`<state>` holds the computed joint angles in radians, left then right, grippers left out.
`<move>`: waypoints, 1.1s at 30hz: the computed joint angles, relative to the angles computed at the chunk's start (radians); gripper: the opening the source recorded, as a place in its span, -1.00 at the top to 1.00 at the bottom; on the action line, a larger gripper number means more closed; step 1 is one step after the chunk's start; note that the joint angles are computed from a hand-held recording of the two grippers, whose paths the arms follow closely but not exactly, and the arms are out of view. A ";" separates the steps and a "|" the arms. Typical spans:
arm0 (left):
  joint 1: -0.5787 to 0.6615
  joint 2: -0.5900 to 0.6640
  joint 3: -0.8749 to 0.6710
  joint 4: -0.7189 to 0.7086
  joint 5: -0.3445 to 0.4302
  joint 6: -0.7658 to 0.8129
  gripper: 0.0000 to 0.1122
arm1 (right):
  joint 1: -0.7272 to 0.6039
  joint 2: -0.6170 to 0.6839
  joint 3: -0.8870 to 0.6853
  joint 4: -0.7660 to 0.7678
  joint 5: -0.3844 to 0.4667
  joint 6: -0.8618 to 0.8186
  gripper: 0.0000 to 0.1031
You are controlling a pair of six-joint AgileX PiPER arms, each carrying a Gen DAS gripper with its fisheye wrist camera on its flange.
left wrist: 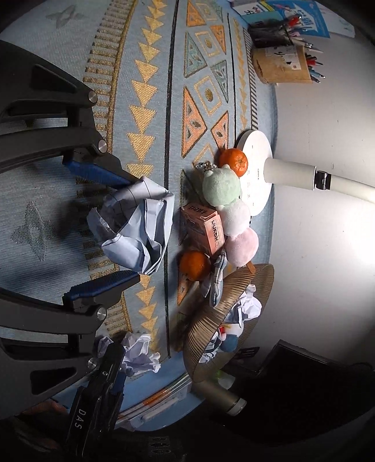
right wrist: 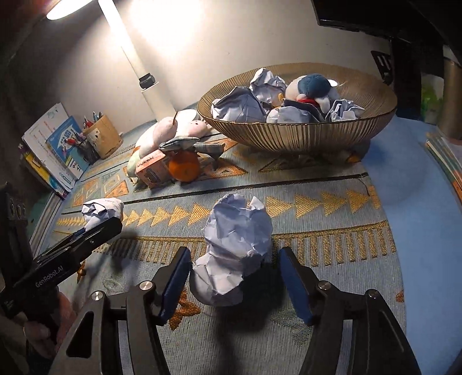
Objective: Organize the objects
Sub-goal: 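Carry both held papers over the amber bowl, then open both grippers over the bowl to release the papers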
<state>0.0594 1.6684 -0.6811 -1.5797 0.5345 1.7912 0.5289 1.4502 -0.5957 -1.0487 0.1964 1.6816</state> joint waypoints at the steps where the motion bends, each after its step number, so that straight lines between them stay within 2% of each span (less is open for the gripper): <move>1: -0.004 -0.007 0.002 0.006 0.005 -0.003 0.02 | -0.001 -0.009 0.003 0.001 -0.001 -0.003 0.14; 4: -0.025 -0.038 -0.036 0.134 0.056 -0.143 0.02 | 0.005 -0.073 0.010 0.032 0.022 -0.061 0.19; 7: -0.076 -0.074 -0.118 0.217 0.096 -0.262 0.02 | -0.005 -0.167 -0.009 0.137 0.070 -0.209 0.19; 9: -0.127 -0.068 -0.209 0.267 0.092 -0.346 0.02 | -0.028 -0.215 -0.042 0.175 0.120 -0.278 0.19; 12: -0.217 -0.003 -0.389 0.376 0.048 -0.504 0.02 | -0.124 -0.248 -0.104 0.190 0.148 -0.354 0.19; 15: -0.281 0.108 -0.581 0.485 0.031 -0.671 -0.05 | -0.229 -0.203 -0.194 0.114 0.214 -0.301 0.19; 17: -0.306 0.183 -0.697 0.534 0.042 -0.748 -0.05 | -0.322 -0.154 -0.248 0.130 0.200 -0.322 0.18; 19: -0.335 0.244 -0.791 0.610 0.027 -0.832 -0.05 | -0.400 -0.097 -0.306 0.215 0.165 -0.419 0.18; 21: -0.349 0.311 -0.885 0.666 0.046 -0.899 -0.08 | -0.455 -0.044 -0.354 0.281 0.140 -0.494 0.18; 22: -0.356 0.342 -0.922 0.684 0.050 -0.921 -0.16 | -0.481 -0.017 -0.380 0.350 0.125 -0.572 0.18; 23: -0.361 0.372 -0.959 0.711 0.055 -0.950 -0.39 | -0.503 0.010 -0.406 0.432 0.115 -0.661 0.11; 24: -0.368 0.397 -0.990 0.747 0.051 -0.985 -0.51 | -0.520 0.033 -0.424 0.497 0.106 -0.729 -0.04; 25: -0.368 0.422 -1.017 0.764 0.056 -1.003 -0.70 | -0.531 0.052 -0.435 0.528 0.097 -0.765 -0.13; 26: -0.364 0.440 -1.032 0.758 0.064 -1.003 -0.75 | -0.535 0.067 -0.442 0.534 0.096 -0.773 -0.17; 30: -0.324 0.444 -1.003 0.684 0.109 -0.955 -0.75 | -0.547 0.069 -0.410 0.625 0.071 -0.862 -0.17; 33: -0.290 0.378 -0.903 0.606 0.101 -0.875 -0.75 | -0.527 0.038 -0.372 0.542 0.084 -0.770 -0.17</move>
